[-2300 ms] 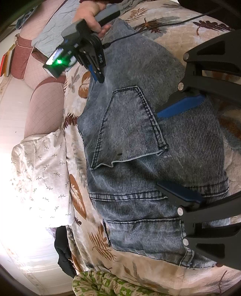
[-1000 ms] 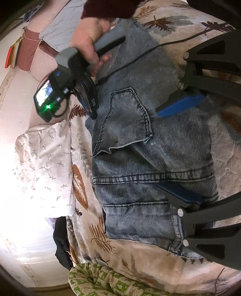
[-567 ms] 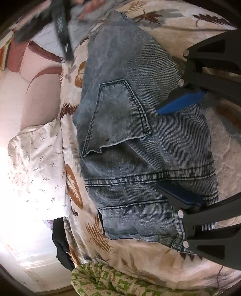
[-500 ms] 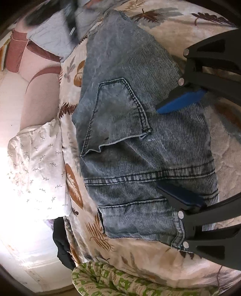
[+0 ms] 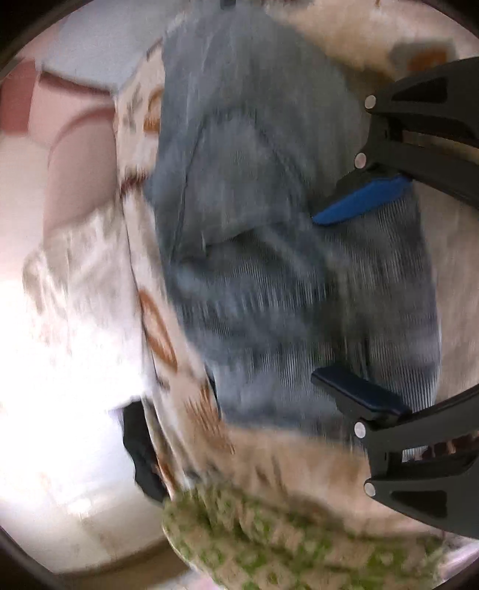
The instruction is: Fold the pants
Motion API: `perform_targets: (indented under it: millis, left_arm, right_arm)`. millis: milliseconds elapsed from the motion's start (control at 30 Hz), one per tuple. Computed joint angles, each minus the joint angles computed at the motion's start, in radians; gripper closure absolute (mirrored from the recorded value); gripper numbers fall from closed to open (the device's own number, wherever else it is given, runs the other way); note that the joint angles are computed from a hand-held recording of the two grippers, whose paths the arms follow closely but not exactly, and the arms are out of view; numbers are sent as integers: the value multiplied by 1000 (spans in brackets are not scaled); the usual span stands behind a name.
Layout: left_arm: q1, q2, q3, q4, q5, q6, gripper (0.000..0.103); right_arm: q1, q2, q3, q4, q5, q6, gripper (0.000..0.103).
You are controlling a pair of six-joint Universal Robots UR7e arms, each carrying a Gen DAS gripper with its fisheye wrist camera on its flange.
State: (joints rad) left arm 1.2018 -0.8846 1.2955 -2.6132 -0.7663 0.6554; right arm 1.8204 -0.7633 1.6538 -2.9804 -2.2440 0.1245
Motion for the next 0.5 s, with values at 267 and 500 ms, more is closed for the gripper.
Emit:
perform_targets:
  millis: [267, 500]
  left_arm:
    - [11, -35, 20, 13, -33, -124, 20]
    - [-60, -94, 145, -82, -68, -152, 20]
  right_arm:
    - [-28, -110, 141, -180, 22, 95, 79]
    - [-74, -189, 287, -489, 133, 230, 69]
